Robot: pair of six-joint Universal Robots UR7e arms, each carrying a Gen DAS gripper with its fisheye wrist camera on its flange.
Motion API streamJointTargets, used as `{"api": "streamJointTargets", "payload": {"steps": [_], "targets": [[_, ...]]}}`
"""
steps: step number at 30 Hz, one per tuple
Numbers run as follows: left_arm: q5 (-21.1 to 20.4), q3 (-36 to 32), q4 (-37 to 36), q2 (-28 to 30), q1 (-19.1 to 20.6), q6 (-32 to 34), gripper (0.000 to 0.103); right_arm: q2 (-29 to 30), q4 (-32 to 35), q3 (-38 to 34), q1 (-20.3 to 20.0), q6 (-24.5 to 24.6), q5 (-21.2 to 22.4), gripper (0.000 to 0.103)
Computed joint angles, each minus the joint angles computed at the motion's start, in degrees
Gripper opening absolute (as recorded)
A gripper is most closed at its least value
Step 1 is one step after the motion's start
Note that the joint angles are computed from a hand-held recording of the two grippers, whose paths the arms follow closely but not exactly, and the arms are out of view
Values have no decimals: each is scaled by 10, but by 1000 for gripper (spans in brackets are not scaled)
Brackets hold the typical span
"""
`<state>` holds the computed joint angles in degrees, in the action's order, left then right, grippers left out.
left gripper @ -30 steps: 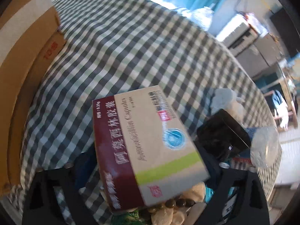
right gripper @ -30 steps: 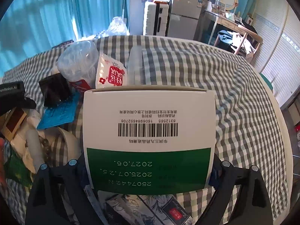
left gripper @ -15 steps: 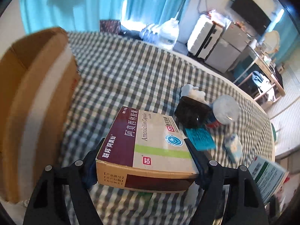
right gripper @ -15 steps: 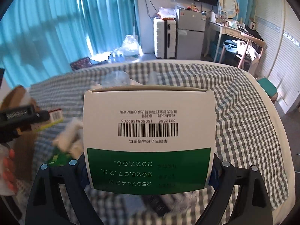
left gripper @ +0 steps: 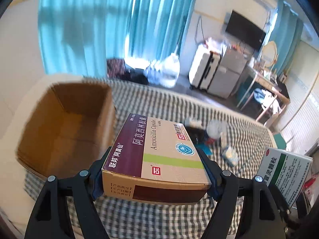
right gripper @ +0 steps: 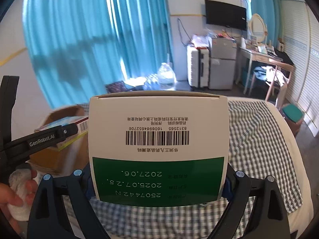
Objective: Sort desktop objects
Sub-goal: 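Carry both medicine boxes to the cardboard box and release them inside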
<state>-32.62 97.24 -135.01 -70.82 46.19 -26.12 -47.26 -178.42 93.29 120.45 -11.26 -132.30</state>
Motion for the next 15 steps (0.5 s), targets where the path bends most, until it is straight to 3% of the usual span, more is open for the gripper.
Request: {"api": "streamJointTargets", "payload": {"steps": [8, 15], "targets": [[59, 27, -70, -63, -19, 92, 80, 33, 26, -47, 52, 10, 48, 91], [83, 31, -69, -110, 23, 116, 80, 98, 85, -127, 69, 25, 126, 91]]}}
